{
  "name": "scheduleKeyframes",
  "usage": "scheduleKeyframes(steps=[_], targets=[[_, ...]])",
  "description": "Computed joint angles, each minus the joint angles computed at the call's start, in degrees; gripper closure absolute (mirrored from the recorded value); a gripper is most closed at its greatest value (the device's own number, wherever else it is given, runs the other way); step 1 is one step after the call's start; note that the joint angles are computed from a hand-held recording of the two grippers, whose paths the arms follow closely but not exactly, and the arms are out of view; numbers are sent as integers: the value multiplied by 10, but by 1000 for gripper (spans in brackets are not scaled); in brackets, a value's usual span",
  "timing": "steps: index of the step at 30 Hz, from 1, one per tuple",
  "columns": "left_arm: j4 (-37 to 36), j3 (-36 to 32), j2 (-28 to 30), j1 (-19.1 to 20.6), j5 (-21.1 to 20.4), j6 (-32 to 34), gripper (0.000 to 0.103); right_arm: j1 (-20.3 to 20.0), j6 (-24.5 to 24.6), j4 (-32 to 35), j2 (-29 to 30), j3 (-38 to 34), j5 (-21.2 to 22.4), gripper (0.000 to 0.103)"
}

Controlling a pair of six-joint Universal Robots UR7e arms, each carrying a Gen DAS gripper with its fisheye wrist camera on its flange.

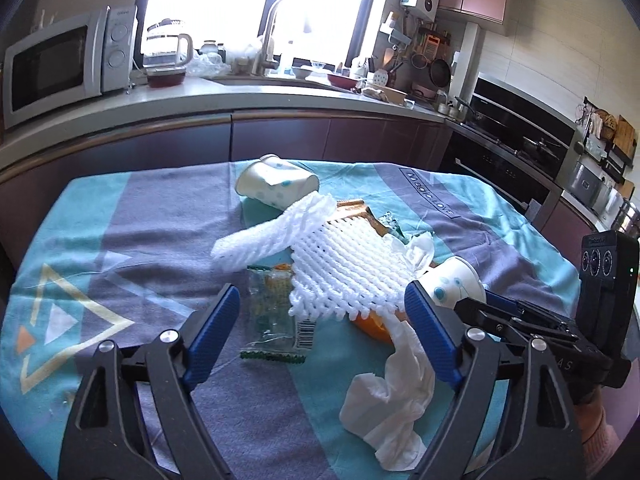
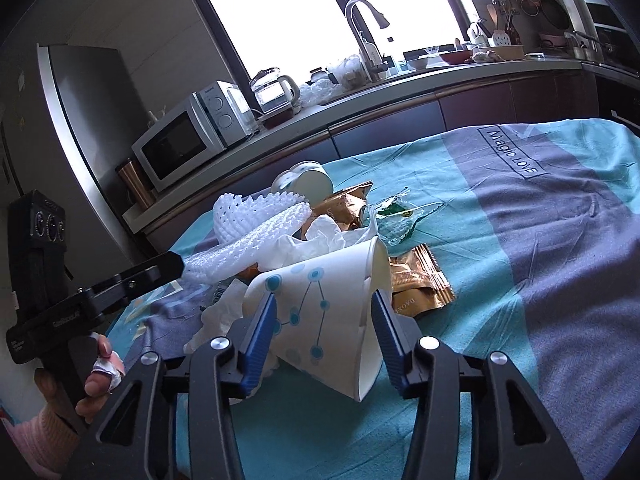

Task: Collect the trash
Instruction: 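Grasp the white foam net with the left tool while the right tool grasps the white dotted paper cup, then carry the foam net and paper cup over the teal bin and open both tools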

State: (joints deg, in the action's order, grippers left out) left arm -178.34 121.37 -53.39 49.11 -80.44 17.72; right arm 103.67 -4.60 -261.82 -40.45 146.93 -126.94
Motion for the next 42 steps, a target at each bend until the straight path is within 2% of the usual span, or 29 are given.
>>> scheduleKeyframes(steps=[4, 10, 12, 17, 19, 23, 30, 36, 42], targets=[[33, -22, 15, 9, -15, -15, 49, -8, 3, -6, -2, 8, 21, 74], [55, -30, 17, 16, -33, -18, 84, -13, -3, -20, -1, 17, 46, 83], [59, -25, 9, 17, -39, -19, 90, -8, -7, -22, -1, 18, 48, 87], [51, -11, -10, 19, -49, -20, 93, 10, -15, -15, -8, 18, 48, 98], [45, 0, -22, 20, -52, -18, 94, 24, -21, -14, -10, 14, 35, 101], [37, 20, -53, 20, -66, -13, 95, 52, -35, -8, -17, 4, 11, 101], [53, 43, -126, 33, -117, 1, 95, 100, -67, 20, -32, -23, -20, 101], [75, 60, -190, 45, -141, 13, 95, 128, -82, 54, -36, -50, -23, 101], [88, 83, -255, 70, -137, 16, 95, 143, -83, 99, -28, -79, -8, 101]])
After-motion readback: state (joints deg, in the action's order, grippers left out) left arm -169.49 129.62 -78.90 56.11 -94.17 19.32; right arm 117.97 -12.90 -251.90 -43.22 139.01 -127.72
